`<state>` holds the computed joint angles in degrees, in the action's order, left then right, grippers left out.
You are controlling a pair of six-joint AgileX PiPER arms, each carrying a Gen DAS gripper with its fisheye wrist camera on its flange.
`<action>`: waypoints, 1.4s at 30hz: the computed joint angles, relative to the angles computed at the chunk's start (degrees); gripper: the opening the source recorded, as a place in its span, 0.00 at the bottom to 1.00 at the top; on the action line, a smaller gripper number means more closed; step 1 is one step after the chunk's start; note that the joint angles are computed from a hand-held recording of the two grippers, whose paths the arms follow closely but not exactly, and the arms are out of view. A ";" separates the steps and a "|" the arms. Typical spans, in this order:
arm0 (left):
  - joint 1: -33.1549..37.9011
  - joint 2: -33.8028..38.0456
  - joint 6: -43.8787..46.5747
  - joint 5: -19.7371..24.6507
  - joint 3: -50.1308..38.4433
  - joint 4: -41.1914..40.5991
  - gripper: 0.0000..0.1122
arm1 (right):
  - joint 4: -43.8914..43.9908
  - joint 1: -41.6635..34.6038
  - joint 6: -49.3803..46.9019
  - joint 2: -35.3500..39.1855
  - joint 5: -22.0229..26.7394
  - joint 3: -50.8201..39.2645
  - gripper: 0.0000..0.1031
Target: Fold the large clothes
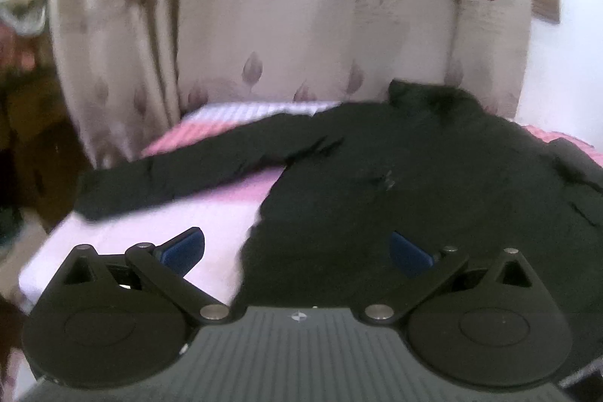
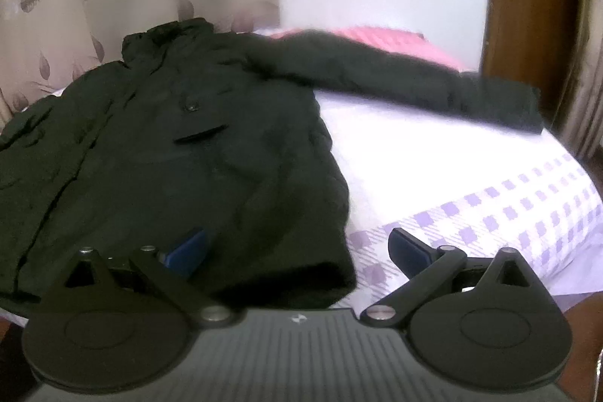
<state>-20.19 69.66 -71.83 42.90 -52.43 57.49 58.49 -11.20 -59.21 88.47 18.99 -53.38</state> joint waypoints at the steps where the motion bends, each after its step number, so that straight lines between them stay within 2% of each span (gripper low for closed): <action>1: 3.30 -1.68 2.60 -2.40 1.43 -3.13 0.92 | 1.48 -0.70 -1.57 0.30 0.64 0.05 1.00; 4: 11.69 -5.22 14.44 -10.26 5.13 -13.73 0.92 | 3.74 -1.88 -3.89 1.53 1.88 -0.22 1.00; 7: 14.51 -5.57 24.32 -14.93 7.24 -20.76 0.92 | 5.23 -3.58 -4.58 2.91 4.83 -1.04 1.00; 11: 13.17 -3.07 24.59 -15.53 7.62 -18.99 0.87 | 6.52 -5.46 -4.83 4.19 8.26 -1.98 1.00; 13: 13.17 -3.23 23.61 -17.90 8.56 -18.08 0.85 | 7.01 -6.41 -5.34 4.51 9.33 -2.45 1.00; 15: 12.52 -2.82 23.76 -18.25 8.85 -17.02 0.71 | 6.88 -7.30 -5.13 4.79 9.65 -3.18 1.00; 16: 11.24 -2.11 22.42 -16.86 8.51 -15.24 0.56 | 7.10 -8.03 -4.87 5.26 10.36 -3.90 1.00; 17: 10.00 -1.65 20.87 -15.15 8.29 -13.40 0.49 | 7.93 -9.28 -4.72 6.10 11.96 -4.94 1.00; 18: 8.62 -1.55 17.81 -13.61 8.52 -10.30 0.49 | 9.02 -10.67 -4.20 7.13 13.80 -6.06 1.00; 21: 6.61 -3.85 12.31 -11.63 9.52 -5.39 0.52 | 11.08 -15.64 1.44 12.22 20.03 -11.83 1.00; 23: 3.57 -5.89 6.04 -8.74 9.65 0.02 0.74 | 12.38 -18.57 6.07 16.86 23.93 -17.19 1.00; 25: 0.18 -7.17 0.26 -6.01 8.72 5.58 0.90 | 11.61 -20.40 12.89 21.78 25.93 -23.99 1.00; 27: -3.11 -7.18 -5.31 -4.46 7.44 11.94 0.92 | 10.20 -21.59 18.90 26.59 26.24 -31.46 0.99; 29: -4.77 -4.22 -6.83 -3.44 3.87 14.17 0.92 | 5.94 -22.15 27.82 31.13 25.35 -39.33 0.99; 34: 0.71 9.33 -9.05 -12.08 -8.13 11.43 0.92 | 1.88 -23.48 44.15 41.17 27.24 -55.93 0.96; 36: 1.97 15.29 -11.56 -13.39 -12.90 12.98 0.92 | -1.05 -22.88 48.57 43.11 25.09 -59.65 0.94; 39: 3.49 24.45 -13.99 -14.12 -20.41 15.73 0.92 | 0.64 -22.58 52.40 45.82 20.92 -62.48 0.92; 42: 4.40 31.81 -16.40 -13.53 -25.74 20.54 0.92 | -0.32 -21.93 55.92 48.60 19.53 -66.71 0.91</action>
